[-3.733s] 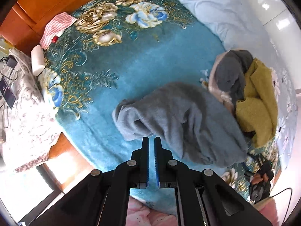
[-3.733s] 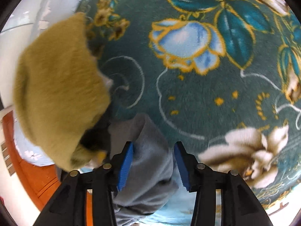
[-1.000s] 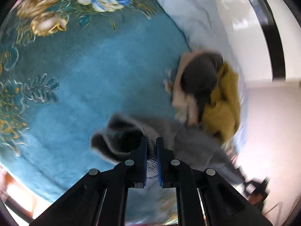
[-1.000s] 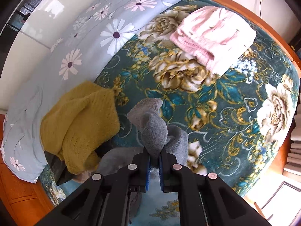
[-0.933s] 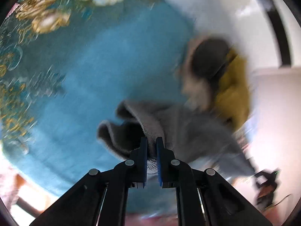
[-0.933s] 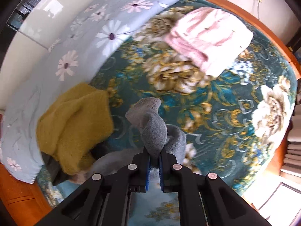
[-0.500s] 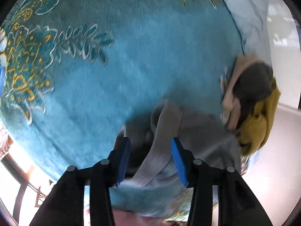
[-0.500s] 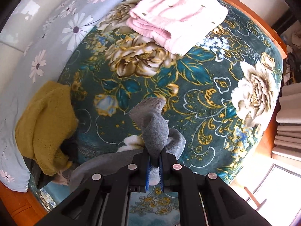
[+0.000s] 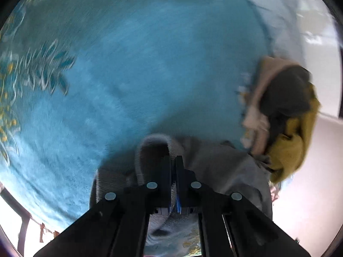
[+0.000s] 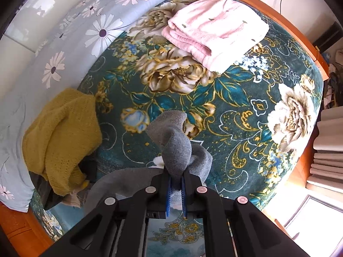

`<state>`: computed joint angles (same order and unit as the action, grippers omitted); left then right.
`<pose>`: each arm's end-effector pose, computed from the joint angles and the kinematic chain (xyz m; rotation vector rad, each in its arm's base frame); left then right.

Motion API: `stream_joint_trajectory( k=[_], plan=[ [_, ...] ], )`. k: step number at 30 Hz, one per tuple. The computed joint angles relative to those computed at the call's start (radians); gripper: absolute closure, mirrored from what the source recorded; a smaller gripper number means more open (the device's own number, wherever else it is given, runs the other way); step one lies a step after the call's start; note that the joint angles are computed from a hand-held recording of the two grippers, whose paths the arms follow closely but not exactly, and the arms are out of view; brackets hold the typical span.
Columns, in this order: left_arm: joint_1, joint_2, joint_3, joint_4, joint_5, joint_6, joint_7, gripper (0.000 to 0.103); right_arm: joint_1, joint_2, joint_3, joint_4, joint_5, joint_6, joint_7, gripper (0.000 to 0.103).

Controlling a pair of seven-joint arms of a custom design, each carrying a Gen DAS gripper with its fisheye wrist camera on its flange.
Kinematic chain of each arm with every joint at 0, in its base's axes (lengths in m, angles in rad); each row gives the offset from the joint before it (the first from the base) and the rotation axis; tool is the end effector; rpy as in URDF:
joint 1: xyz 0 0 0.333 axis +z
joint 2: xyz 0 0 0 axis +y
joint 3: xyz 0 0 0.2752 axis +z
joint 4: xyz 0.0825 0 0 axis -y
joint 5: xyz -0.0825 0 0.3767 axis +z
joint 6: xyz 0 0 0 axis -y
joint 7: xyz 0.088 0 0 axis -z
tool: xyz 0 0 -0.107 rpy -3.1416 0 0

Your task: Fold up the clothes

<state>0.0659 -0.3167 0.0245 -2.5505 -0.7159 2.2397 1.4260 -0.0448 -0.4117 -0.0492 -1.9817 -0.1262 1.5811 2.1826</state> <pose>0.4334 0.0196 0.3527 2.4256 -1.1450 0.5395 0.4280 -0.0572 0.5953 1.3032 -2.8059 0.1510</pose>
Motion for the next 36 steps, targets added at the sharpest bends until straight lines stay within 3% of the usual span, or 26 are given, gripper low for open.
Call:
stream_joint_trajectory(
  k=[6, 8, 13, 17, 21, 25, 27, 28, 29, 31, 34, 36],
  plan=[
    [0.001, -0.232, 0.049, -0.092, -0.018, -0.002, 0.096, 0.101, -0.01, -0.031, -0.007, -0.025, 0.009, 0.006, 0.02, 0.095],
    [0.021, -0.238, 0.084, -0.07, -0.012, 0.008, 0.111, 0.101, -0.014, -0.042, -0.014, -0.023, 0.029, 0.034, 0.03, 0.095],
    [0.027, -0.125, 0.109, 0.065, -0.059, 0.112, 0.134, 0.101, 0.001, 0.004, -0.019, 0.059, 0.077, 0.157, 0.001, 0.095],
    [0.044, 0.009, 0.092, 0.21, -0.044, 0.123, 0.127, 0.101, 0.017, 0.102, -0.01, 0.173, 0.098, 0.236, -0.009, 0.095],
    [0.081, 0.161, 0.059, 0.368, 0.018, 0.072, 0.078, 0.1, 0.038, 0.227, 0.003, 0.295, 0.104, 0.26, 0.009, 0.095],
    [0.11, 0.224, 0.025, 0.412, 0.044, 0.057, -0.015, 0.1, 0.065, 0.326, 0.014, 0.382, 0.089, 0.235, -0.004, 0.094],
    [0.123, 0.218, 0.024, 0.393, 0.005, 0.048, -0.015, 0.096, 0.075, 0.35, 0.014, 0.397, 0.099, 0.22, -0.012, 0.091],
    [0.13, 0.204, 0.026, 0.377, -0.006, 0.042, -0.011, 0.087, 0.079, 0.356, 0.013, 0.395, 0.105, 0.217, -0.016, 0.091],
    [0.138, 0.187, 0.028, 0.359, 0.0, 0.037, -0.014, 0.077, 0.082, 0.351, 0.013, 0.381, 0.105, 0.222, -0.018, 0.089],
    [0.153, 0.143, 0.032, 0.303, 0.035, 0.03, -0.041, 0.069, 0.085, 0.326, 0.009, 0.34, 0.106, 0.239, -0.028, 0.08],
    [0.174, 0.077, 0.046, 0.206, 0.083, 0.014, -0.095, 0.067, 0.082, 0.275, 0.008, 0.271, 0.092, 0.264, -0.017, 0.055],
    [0.18, 0.043, 0.053, 0.143, 0.09, 0.002, -0.135, 0.067, 0.075, 0.222, 0.011, 0.209, 0.065, 0.281, 0.018, 0.055]
  ],
)
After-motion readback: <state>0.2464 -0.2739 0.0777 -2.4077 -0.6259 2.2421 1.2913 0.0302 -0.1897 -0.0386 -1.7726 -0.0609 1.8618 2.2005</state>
